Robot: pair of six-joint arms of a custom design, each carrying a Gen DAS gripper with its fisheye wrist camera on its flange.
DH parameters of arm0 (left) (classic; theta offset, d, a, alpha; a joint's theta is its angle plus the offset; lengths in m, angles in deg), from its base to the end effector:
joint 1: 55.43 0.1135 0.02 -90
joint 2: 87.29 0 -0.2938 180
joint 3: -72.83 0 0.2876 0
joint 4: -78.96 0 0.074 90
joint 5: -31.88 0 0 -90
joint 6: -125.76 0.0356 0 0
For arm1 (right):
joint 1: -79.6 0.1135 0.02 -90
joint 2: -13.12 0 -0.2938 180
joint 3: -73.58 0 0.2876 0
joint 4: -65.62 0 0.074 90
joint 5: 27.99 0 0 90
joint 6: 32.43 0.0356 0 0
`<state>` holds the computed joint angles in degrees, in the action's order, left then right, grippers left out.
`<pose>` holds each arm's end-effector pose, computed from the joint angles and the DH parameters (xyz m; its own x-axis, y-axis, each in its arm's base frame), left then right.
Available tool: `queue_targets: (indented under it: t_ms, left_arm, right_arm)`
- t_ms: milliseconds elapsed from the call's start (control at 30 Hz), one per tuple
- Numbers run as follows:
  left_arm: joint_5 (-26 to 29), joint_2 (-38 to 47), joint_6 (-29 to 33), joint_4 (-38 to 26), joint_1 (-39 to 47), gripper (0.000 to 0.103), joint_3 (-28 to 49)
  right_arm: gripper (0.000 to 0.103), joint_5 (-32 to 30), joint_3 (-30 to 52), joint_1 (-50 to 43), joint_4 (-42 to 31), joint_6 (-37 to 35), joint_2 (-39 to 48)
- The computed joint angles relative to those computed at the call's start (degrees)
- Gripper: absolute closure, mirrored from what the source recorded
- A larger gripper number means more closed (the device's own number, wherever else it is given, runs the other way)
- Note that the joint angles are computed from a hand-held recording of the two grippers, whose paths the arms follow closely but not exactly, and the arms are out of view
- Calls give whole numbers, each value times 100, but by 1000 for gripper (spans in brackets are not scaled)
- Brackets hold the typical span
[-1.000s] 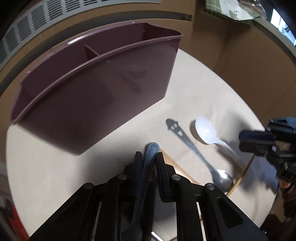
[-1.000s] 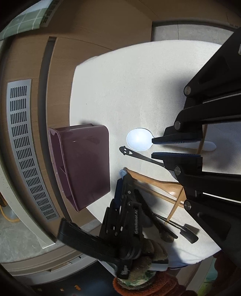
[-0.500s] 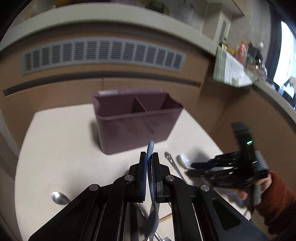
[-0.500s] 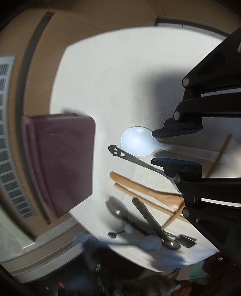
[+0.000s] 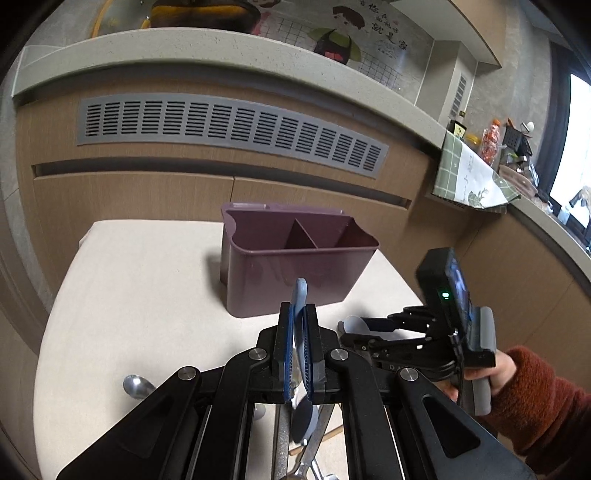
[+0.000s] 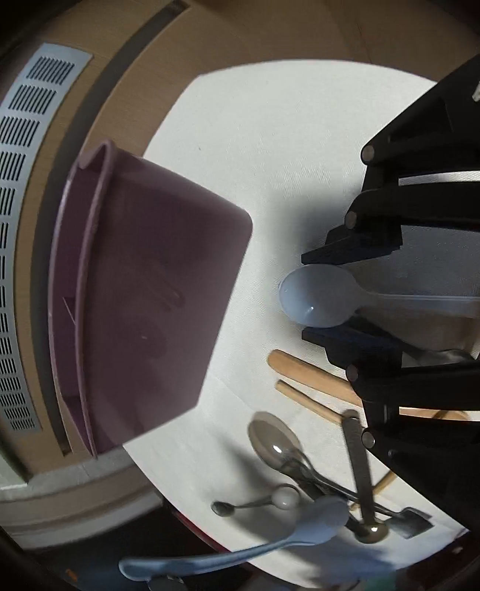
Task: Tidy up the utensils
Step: 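Carry both spoons to the maroon caddy and drop them in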
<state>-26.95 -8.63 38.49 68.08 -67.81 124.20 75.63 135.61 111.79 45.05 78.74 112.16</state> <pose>0.2890 -0.0823 0.2051 -0.5753 0.1680 -0.8005 0.6090 0.7413 -0.2821 0.3041 0.1815 0.1389 -0.8146 -0.0980 -0.5717 -0.1252 0.9921 0.0082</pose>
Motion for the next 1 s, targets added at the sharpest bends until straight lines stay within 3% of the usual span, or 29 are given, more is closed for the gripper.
queue_targets:
  t_ms: [133,333,733,867,1000]
  left_arm:
    - [-8,-207,-12,83,10,98,-104]
    - [-56,-414,-94,118,-73,98,-192]
    - [-292,-652,-128,68,-247,98,-24]
    - [-173,-593,-364,92,-202,98,503]
    - [-318,-377,-733,604,-279,98,1125]
  right_arm:
    - [74,621,-385,379,199,105,-659]
    - [74,1062,-756,610,210,219,-1507]
    - [74,1606,-638,873,190,390,-1886]
    - [74,2071,-500,856,552,-72,-2380]
    - [73,2167,-207,616,1525,-957,-2589]
